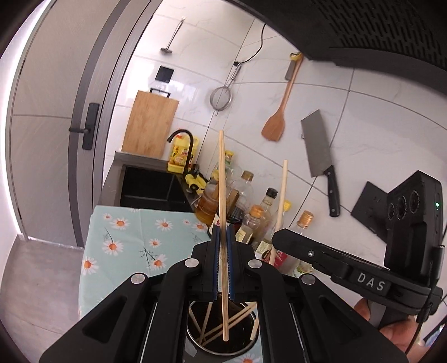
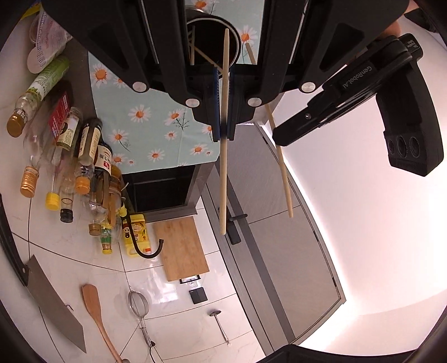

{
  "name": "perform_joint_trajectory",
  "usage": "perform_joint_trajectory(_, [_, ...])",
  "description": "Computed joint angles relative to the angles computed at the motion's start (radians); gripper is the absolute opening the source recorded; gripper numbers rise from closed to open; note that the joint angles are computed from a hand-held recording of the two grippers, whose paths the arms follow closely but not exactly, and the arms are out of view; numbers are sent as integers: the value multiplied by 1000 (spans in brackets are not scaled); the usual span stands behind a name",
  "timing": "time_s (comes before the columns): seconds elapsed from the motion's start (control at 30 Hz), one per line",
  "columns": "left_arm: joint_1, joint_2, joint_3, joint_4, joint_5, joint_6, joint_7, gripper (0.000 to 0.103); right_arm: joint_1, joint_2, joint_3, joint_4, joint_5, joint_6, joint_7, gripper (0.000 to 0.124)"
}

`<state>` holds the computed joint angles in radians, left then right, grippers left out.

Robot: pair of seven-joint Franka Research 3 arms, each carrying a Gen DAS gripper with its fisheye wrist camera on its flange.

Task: Organize utensils
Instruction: 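Lift both held chopsticks up over the black utensil holder, then open both tools to drop the chopsticks into the black holder, then move both open tools back down to the chopstick pile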

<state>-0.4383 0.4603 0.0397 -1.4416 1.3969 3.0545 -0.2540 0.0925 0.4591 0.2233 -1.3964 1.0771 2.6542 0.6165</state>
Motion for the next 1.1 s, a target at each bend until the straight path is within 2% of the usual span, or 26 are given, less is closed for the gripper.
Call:
perform_joint_trajectory(0.07, [41, 29, -59, 7, -139, -8, 163, 5, 3, 20, -5, 16, -11, -1, 15, 6])
perform_joint_trajectory(0.1, [51, 37, -78, 6, -196, -23, 227, 5, 12, 23, -13, 14, -29, 14, 39, 16])
perform_joint_trajectory(0.13, [39, 39, -67, 6, -211, -43, 236, 5, 33, 27, -37, 13, -82, 45, 106, 24])
perform_joint_trajectory(0.17, [29, 40, -55, 6, -220, -44, 240, 5, 23, 29, -26, 12, -67, 48, 104, 32])
perform_joint_trajectory(0.23, [25, 40, -45, -4, -263, -40, 268, 5, 4, 33, -14, 19, -65, 27, 119, 32])
perform_joint_trajectory(0.37, [-18, 14, 11, -38, -274, -42, 246, 5, -12, 15, 1, -2, -51, 31, 99, 32])
perform_joint_trajectory(0.57, [-19, -34, 3, -96, -288, -49, 272, 5, -24, -51, 12, -73, 29, 29, 28, 32])
perform_joint_trajectory(0.67, [-38, -73, 16, -132, -234, -68, 222, 5, -14, -92, -4, -118, 50, 16, 12, 33])
perform_joint_trajectory(0.83, [-12, -137, -31, -187, -160, -82, 185, 5, 1, -161, -33, -193, 94, -4, 2, 34])
perform_joint_trajectory(0.9, [9, -160, -61, -210, -163, -87, 208, 5, 3, -188, -51, -217, 97, -54, 32, 34])
perform_joint_trajectory(0.97, [34, -185, -97, -239, -200, -85, 269, 5, 3, -207, -71, -229, 90, -125, 73, 34])
perform_joint_trajectory(1.03, [44, -208, -117, -266, -223, -101, 307, 5, 13, -232, -89, -258, 72, -145, 103, 34])
perform_joint_trajectory(1.1, [69, -225, -145, -303, -288, -80, 372, 5, 32, -255, -107, -290, 22, -145, 145, 38])
